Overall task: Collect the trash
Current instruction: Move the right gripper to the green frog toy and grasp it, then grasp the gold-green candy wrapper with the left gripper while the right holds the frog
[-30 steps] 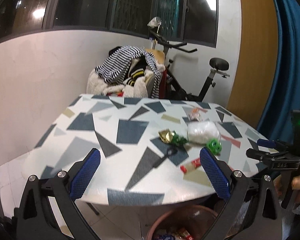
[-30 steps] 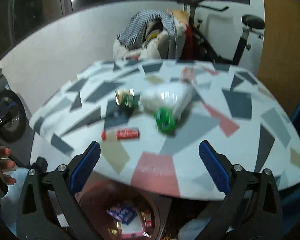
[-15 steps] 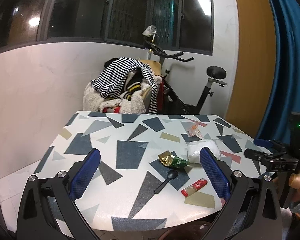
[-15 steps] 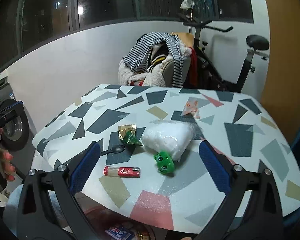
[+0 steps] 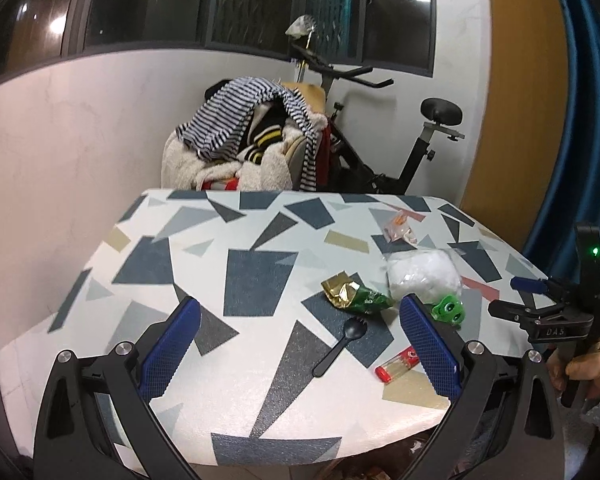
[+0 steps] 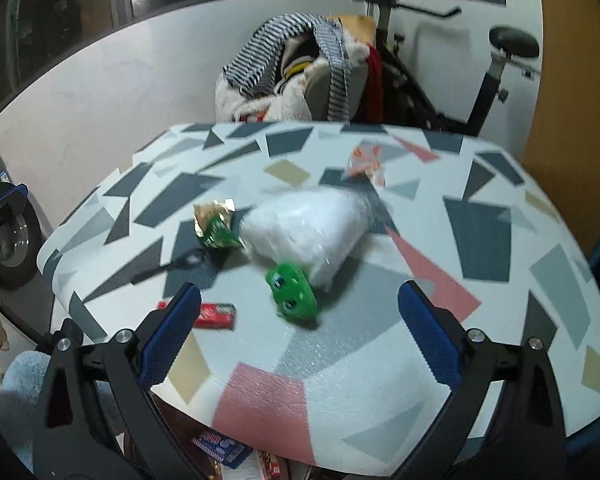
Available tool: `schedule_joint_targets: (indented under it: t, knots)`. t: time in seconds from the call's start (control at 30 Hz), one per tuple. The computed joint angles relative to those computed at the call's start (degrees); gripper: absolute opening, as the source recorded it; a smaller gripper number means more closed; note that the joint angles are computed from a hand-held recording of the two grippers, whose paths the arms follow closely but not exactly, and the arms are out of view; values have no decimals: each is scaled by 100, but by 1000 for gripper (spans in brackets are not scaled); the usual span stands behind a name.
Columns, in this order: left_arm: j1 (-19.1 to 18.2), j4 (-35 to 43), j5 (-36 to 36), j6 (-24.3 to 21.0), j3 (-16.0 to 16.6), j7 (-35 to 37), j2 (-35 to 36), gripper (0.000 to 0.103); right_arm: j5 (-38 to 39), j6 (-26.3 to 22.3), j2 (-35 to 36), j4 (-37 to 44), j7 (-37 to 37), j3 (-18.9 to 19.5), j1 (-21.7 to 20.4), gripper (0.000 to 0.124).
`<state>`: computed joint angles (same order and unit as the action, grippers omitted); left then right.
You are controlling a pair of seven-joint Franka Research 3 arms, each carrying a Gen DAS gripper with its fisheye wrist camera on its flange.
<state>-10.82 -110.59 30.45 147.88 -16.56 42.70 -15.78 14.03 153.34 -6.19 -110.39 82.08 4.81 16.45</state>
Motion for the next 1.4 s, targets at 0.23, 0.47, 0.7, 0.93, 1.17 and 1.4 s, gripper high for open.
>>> schedule_joint_targets:
  t: [0.23,0.47,0.7,0.93,1.17,1.4]
  knots:
    - [33,-90,-76,0,68,-103,103,97,198,-222,349,218,-276,-39,17,71]
    - [-10,-238,-454,111,195,-100,149,97,-48,-569,868,729,-160,-11,80,52]
    - [-84,-219,-844,165,265,103,251,97,-469,-755,1106,970,373,-41,169,30]
    - [-182,13,-1243,240,310,399,515,97,344,-340,664,472,-283,-30,58,26]
    - [-375,817,-2808,-28,492,1196,1294,78,652,-67,463,329,-185,-73,-6,26]
    - [-144,2144,-3777,-462,377,1058,2547,70,697,45,382,263,-183,-112,-70,26]
